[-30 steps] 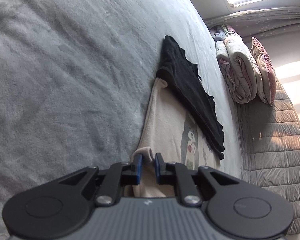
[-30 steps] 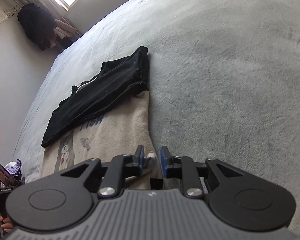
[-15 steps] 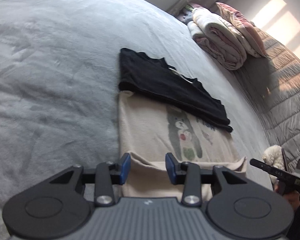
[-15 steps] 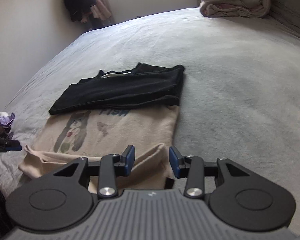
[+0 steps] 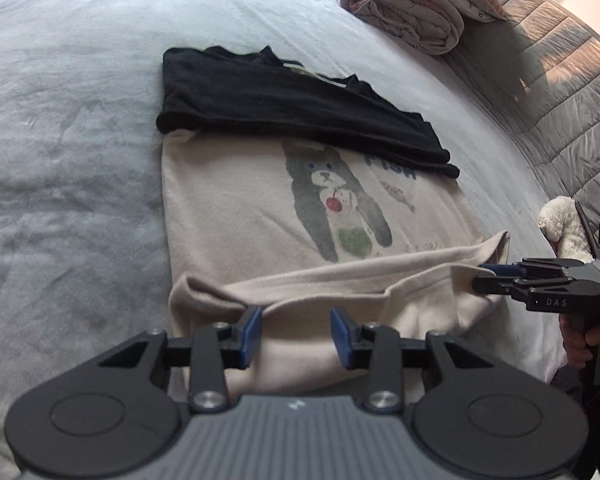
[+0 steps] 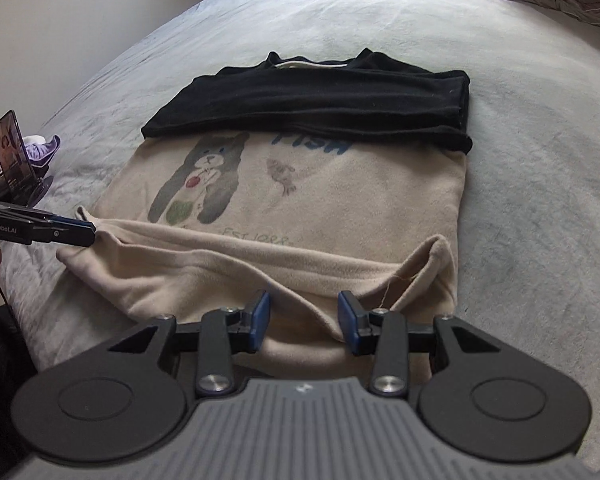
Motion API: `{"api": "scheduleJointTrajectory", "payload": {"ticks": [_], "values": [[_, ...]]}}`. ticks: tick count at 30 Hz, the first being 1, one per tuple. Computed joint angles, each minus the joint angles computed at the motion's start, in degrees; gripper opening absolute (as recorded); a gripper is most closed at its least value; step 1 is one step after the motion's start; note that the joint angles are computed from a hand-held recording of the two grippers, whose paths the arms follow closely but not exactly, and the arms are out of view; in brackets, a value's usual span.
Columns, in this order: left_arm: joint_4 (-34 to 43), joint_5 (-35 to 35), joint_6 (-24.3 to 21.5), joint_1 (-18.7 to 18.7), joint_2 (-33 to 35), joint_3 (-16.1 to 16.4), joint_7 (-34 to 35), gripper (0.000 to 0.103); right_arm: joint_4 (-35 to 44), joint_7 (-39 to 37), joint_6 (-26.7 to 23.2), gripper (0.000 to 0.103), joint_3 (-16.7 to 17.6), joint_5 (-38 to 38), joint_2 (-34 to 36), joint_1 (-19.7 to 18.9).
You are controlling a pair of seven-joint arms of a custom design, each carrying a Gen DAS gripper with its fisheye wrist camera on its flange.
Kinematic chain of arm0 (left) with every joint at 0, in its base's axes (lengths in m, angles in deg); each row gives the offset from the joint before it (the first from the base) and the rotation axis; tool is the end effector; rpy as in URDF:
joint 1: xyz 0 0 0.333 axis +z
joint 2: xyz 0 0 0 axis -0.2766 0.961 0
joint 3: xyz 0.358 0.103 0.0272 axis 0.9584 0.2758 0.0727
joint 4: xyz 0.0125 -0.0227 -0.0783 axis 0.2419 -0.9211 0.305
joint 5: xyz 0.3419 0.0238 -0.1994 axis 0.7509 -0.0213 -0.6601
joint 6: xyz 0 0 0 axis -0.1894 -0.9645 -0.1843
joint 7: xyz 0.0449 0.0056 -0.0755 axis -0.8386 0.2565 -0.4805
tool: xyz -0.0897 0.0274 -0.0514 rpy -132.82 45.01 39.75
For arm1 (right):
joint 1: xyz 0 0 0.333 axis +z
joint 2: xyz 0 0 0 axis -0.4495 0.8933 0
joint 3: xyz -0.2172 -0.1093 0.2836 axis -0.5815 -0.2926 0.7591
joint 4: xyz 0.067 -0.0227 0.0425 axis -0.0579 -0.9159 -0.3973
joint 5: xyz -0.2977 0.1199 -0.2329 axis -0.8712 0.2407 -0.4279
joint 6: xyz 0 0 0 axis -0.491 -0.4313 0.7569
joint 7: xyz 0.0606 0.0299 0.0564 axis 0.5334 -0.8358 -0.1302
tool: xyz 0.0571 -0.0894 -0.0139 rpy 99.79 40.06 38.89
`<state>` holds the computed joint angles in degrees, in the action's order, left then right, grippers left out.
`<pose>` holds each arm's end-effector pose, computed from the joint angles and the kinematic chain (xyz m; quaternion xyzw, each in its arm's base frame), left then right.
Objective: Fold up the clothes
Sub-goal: 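Lift the beige hem with both grippers and fold it toward the black collar, then lay the folded hem down and open both grippers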
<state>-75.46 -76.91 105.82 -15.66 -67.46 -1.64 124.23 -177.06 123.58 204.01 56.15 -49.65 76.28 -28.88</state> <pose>0.6045 -0.1398 0.3632 -0.7354 0.5964 -0.3166 0.0568 0.7416 0.1526 0.3548 -0.8245 0.4635 -0.0291 0.3233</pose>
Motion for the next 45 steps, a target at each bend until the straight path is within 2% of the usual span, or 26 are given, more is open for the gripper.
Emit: {"api": "scheduleJointTrajectory", "payload": {"ticks": [5,11,17,21,23,26,29,32,35,36,40,43,45], "values": [[-0.82,-2.0,0.53,1.26,0.05,-1.75,1.35,0.038,1.39,-0.2,-0.53,0.044,0.98,0.79,1.46,-0.16],[-0.81,0.08,0.55,-0.92,0.03,0.47,-0.89,0.04,5.17,-1.15,-0.81,0.044,3.48,4.82,4.84,-0.61],[-1.17,-2.69,2.5,2.06,0.38,-3.1,-0.05,0.04,9.41,0.14,0.46,0.044,4.87,7.91,8.21,0.21],[-1.8,-2.69,4.18,1.7,0.13,-2.86,-1.5,0.039,11.32,0.4,0.49,0.044,5.54,8.07,9.45,0.72],[-2.41,-1.49,5.05,0.09,-0.37,-0.95,-3.7,0.039,11.81,0.31,1.11,0.044,5.56,7.89,9.67,1.16],[-3.95,2.05,6.63,-5.0,-1.68,5.2,-9.15,0.04,11.74,-0.3,3.26,0.044,5.86,7.56,9.47,1.26],[-5.49,3.58,8.82,-5.09,-2.58,6.19,-12.0,0.04,11.14,-0.97,5.06,0.044,6.64,7.95,8.89,0.07],[-6.75,5.26,10.28,-6.93,-3.29,9.16,-15.03,0.04,9.6,-1.74,7.83,0.044,6.91,7.97,7.82,-1.29],[-7.59,6.87,11.8,-5.32,-3.35,8.32,-17.11,0.04,7.49,-2.13,10.72,0.044,7.44,8.0,6.54,-3.13],[-7.68,7.46,12.03,-5.81,-3.29,9.09,-17.78,0.04,6.67,-2.25,11.69,0.044,7.63,7.88,6.08,-3.78],[-7.65,10.11,11.78,-10.46,-3.04,14.57,-19.29,0.04,3.78,-2.27,14.75,0.044,8.47,6.46,4.61,-6.29],[-7.39,12.79,11.72,-10.99,-2.65,15.2,-18.76,0.039,1.7,-2.01,16.65,0.044,8.72,4.08,3.76,-7.62],[-7.17,13.85,11.73,-14.48,-2.37,18.65,-18.09,0.039,0.64,-1.52,17.13,0.044,8.7,1.89,3.4,-8.2]]}}
